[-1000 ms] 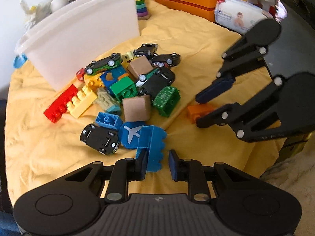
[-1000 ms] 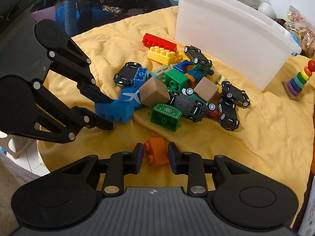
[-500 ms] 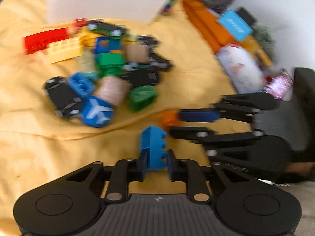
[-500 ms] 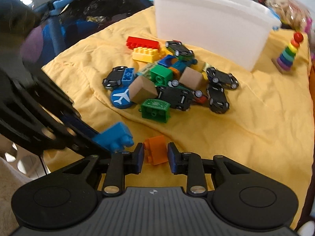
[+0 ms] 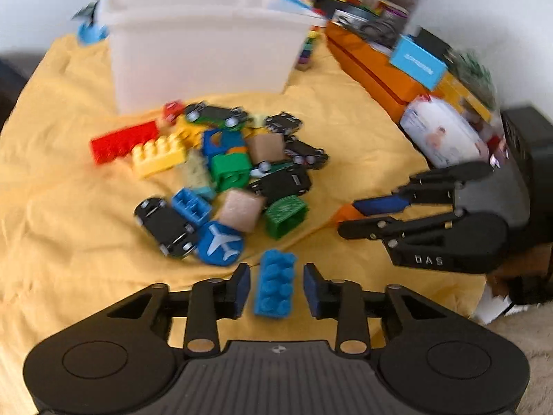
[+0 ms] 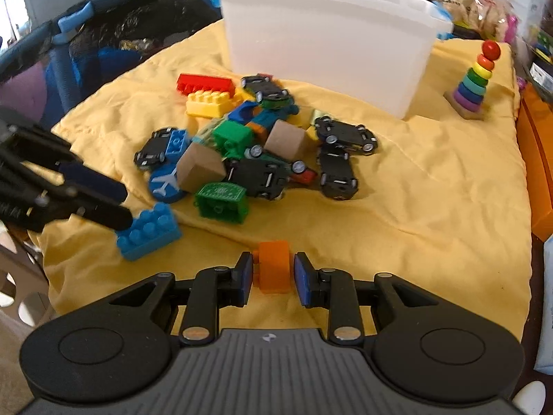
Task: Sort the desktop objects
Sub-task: 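Grasp the long blue brick with the left tool while the right tool grasps the small orange brick, then lift both held bricks and carry them over the white bin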
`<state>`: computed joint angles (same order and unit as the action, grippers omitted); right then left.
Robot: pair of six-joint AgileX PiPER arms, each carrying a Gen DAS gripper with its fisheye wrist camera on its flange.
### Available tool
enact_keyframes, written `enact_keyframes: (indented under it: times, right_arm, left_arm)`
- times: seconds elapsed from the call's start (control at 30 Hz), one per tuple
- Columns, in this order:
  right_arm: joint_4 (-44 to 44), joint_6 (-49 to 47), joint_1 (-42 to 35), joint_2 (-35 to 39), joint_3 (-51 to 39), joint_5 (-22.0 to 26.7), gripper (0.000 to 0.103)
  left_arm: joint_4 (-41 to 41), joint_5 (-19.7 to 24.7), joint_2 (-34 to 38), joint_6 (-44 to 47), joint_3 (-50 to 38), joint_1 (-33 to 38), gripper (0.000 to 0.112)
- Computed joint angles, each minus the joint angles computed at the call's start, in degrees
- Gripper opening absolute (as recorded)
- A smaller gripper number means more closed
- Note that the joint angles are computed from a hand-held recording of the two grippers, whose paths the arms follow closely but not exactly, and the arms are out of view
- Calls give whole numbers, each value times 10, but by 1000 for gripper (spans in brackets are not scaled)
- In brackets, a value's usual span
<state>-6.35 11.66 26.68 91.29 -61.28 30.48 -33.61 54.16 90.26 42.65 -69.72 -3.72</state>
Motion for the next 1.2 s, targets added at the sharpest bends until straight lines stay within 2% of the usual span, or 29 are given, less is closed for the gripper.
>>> enact_keyframes:
  times: [0.07, 0.2, 0.27, 0.37, 0.5, 0.53, 0.6, 0.67, 0.73, 0.8, 0.9, 1.0, 1.2]
  right_arm:
    - [10, -17, -5, -6, 1, 1, 31]
    - [-105, 47, 35, -26, 17, -6, 37]
    - [-149, 68, 55, -31, 23, -5, 36]
    - [-159, 55, 68, -21, 18, 0, 30]
    - [-209, 99, 74, 10, 8, 17, 30]
    - [-214, 105, 72, 11, 10, 14, 25]
    - [-212, 108, 66, 18, 5, 19, 17]
    - [-184, 99, 52, 23, 5, 15, 18]
    - [-169, 95, 44, 16, 13, 4, 17]
    - [-155, 86, 42, 15, 11, 10, 17]
    - [-55, 14, 22, 2, -5, 21, 17]
    - [-74, 29, 26, 0, -5, 20, 17]
    - [-55, 19, 18, 4, -2, 16, 17]
  left_arm:
    - [37, -30, -7, -15, 10, -31, 42]
    - [69, -44, 7, -45, 7, -56, 42]
    - [84, -57, 6, -57, 8, -64, 42]
    - [84, -53, 12, -57, 4, -66, 42]
    - [93, -56, 18, -57, 8, -78, 42]
    - [97, -57, 20, -58, 8, -81, 41]
    - [112, -63, 26, -69, 9, -90, 38]
    - [111, -65, 31, -70, 11, -89, 37]
    - [116, -71, 29, -74, 14, -89, 28]
    - [102, -62, 30, -69, 9, -79, 28]
    - [92, -52, 32, -63, 5, -71, 28]
    - [85, -43, 41, -64, -1, -66, 28]
    - [52, -31, 27, -53, -21, -45, 28]
